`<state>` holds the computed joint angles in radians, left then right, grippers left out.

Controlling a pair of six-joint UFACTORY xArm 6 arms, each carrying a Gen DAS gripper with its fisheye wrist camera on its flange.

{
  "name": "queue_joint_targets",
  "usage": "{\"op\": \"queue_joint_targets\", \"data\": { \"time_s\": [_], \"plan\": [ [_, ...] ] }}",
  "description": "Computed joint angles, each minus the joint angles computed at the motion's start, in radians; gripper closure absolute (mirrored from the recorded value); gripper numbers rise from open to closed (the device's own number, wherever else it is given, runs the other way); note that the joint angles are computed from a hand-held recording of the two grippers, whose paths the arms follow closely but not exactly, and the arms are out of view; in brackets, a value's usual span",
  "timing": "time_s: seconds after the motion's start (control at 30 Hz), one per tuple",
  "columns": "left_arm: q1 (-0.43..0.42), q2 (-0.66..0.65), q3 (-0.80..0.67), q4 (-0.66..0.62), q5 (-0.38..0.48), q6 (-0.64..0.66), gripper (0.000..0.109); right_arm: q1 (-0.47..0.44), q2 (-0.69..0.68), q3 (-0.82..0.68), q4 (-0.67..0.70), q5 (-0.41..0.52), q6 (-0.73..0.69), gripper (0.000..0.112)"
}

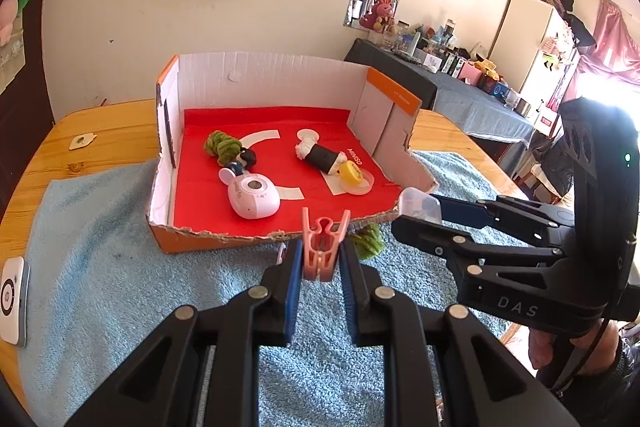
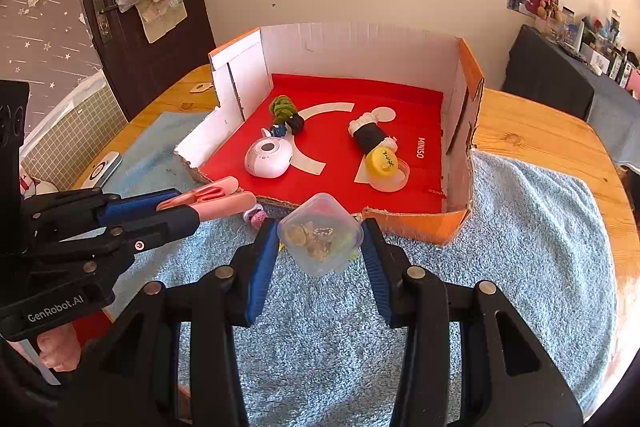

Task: Organize objects
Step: 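Carry the clear container with the right tool while the left tool carries the pink clip into the box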

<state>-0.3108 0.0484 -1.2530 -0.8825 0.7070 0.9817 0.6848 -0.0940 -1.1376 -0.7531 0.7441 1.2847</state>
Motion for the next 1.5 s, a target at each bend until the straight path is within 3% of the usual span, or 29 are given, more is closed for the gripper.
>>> {"op": "queue_joint_targets", "data": {
  "time_s": [0.5, 0.9, 1.5],
  "plan": [
    [-0.002, 0.141, -0.167, 0.060, 0.024, -0.081, 0.089, -0.078, 0.061, -0.064, 0.094, -0.048, -0.121, 0.072],
    [0.002, 0.241, -0.280, 0.127, 0.075, -0.147, 0.089, -0.152, 0.142, -0.122, 0.291, -0.088, -0.310, 0.072],
    [-0.003, 0.365, -0.429, 0.265, 0.176, -0.215, 0.090, -0.214, 0.243, -0.208, 0.533, -0.067, -0.536, 0.072]
  ]
}}
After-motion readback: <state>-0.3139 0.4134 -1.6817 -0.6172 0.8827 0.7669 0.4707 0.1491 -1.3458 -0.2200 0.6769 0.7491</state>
